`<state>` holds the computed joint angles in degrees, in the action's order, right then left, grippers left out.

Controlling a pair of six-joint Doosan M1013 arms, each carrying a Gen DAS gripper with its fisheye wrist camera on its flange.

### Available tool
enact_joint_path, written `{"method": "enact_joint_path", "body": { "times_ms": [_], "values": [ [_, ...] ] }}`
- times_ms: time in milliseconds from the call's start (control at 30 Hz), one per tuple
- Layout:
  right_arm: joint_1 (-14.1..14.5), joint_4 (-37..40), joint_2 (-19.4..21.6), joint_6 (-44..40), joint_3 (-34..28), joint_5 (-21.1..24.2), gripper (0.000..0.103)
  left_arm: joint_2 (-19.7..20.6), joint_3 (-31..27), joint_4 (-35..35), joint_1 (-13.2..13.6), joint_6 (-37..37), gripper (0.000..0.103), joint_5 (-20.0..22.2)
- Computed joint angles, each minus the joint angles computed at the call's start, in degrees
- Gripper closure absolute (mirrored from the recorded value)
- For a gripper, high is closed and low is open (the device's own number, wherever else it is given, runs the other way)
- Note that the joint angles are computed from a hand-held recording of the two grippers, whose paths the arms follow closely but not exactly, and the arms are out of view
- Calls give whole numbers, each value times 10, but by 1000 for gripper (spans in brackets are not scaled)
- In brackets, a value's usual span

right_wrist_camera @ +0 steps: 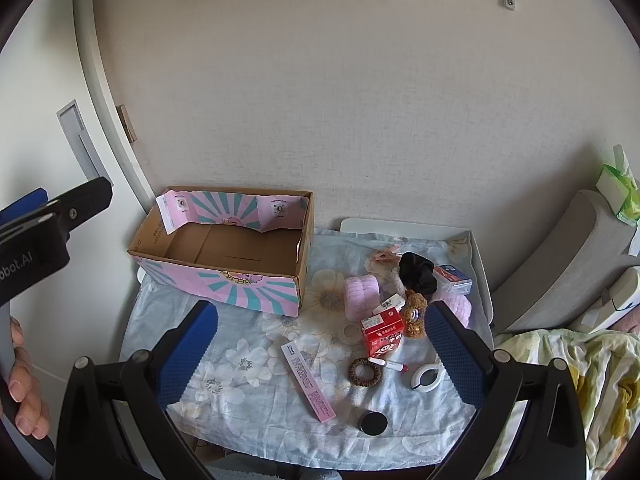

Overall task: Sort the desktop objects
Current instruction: 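Move both tools toward the cluttered items on the table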

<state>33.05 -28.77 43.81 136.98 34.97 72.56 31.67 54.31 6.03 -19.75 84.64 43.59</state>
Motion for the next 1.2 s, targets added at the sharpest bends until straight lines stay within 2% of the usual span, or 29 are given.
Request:
{"method": "enact_joint_path", "body": {
  "times_ms": [233,700,933,1200],
  "values": [
    [2,-9,-3,-2,4,-5,0,-1,2,-3,0,1,0,-9],
    [-2,-6,-9,12,16,0,0,8,-12,-36,-4,36,0,16],
    [-6,-5,-22,25,38,-4,0,9,-12,-22,-9,21,0,22],
    [-8,-29,-41,24,73,-15,0,8,-7,-52,-9,35,0,20]
  ]
}}
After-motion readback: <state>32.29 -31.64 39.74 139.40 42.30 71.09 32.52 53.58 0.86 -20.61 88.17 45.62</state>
